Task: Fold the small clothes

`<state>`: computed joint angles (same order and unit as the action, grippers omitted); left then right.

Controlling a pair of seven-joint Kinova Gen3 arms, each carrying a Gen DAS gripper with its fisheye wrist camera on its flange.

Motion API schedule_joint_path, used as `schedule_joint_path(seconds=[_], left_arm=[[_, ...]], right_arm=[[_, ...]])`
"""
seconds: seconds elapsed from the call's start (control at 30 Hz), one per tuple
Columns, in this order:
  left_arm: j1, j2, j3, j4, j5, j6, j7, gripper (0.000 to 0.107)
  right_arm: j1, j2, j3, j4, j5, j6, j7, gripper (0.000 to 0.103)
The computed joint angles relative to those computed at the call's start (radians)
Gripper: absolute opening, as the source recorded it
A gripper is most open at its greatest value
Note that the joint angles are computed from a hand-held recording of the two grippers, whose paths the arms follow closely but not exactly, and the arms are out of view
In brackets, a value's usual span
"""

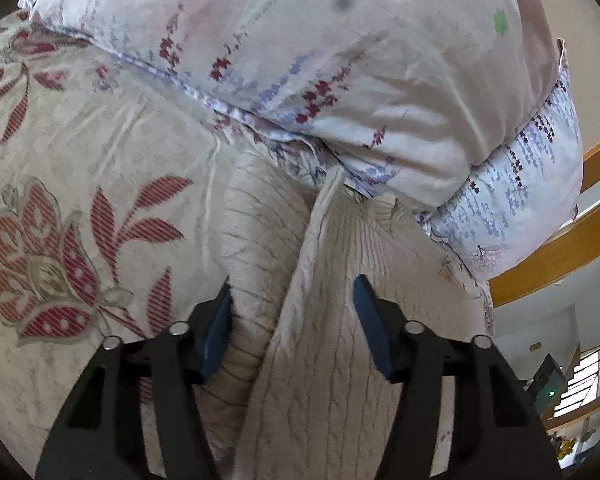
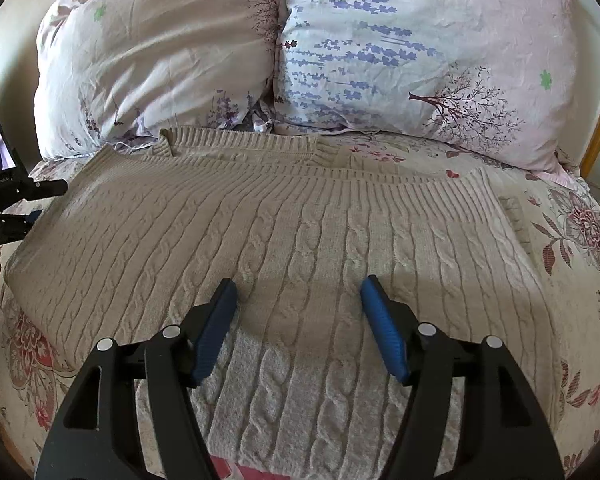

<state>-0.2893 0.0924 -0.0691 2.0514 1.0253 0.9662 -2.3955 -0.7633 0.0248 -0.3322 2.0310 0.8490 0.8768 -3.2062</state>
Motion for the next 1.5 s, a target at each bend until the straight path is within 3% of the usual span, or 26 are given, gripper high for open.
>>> schedule_joint_path(seconds=[0.23,0.6,0.8,0.9,1.23,1.5], left_arm=[[-0.016,0.026,-0.003,0.002,0.028,0.037,0.014,0.034],[-0.015,0.031,0.008,-0.019,-0.001,0.052,0.047,0.025],[-0.039,0.011,0.001,-0.007,0.135,0.155,-0.022,0.021],[-0.025,-0.004,0.005,0.004,0.224,0.205,-0.049,0.020],[0.145,0.018,0.086,-0.015,0.413,0.201,-0.032,0.019],[0.361,0.131,0.201,-0.077,0.520,0.056,-0.021,0.019]], right_arm=[[-0.003,0.001,-0.001,0.000,0.002,0.002,-0.003,0.067],[0.004,-0.006,0.003,0.000,-0.010,-0.013,0.009,0.067],[0.062,-0.086,0.003,0.054,-0.038,-0.127,-0.014,0.067],[0.093,-0.121,-0.028,0.077,-0.027,-0.125,-0.041,0.067],[0.228,-0.288,-0.108,0.167,-0.060,-0.145,-0.072,0.067],[0.337,-0.411,-0.149,0.228,-0.156,-0.108,-0.060,0.067]])
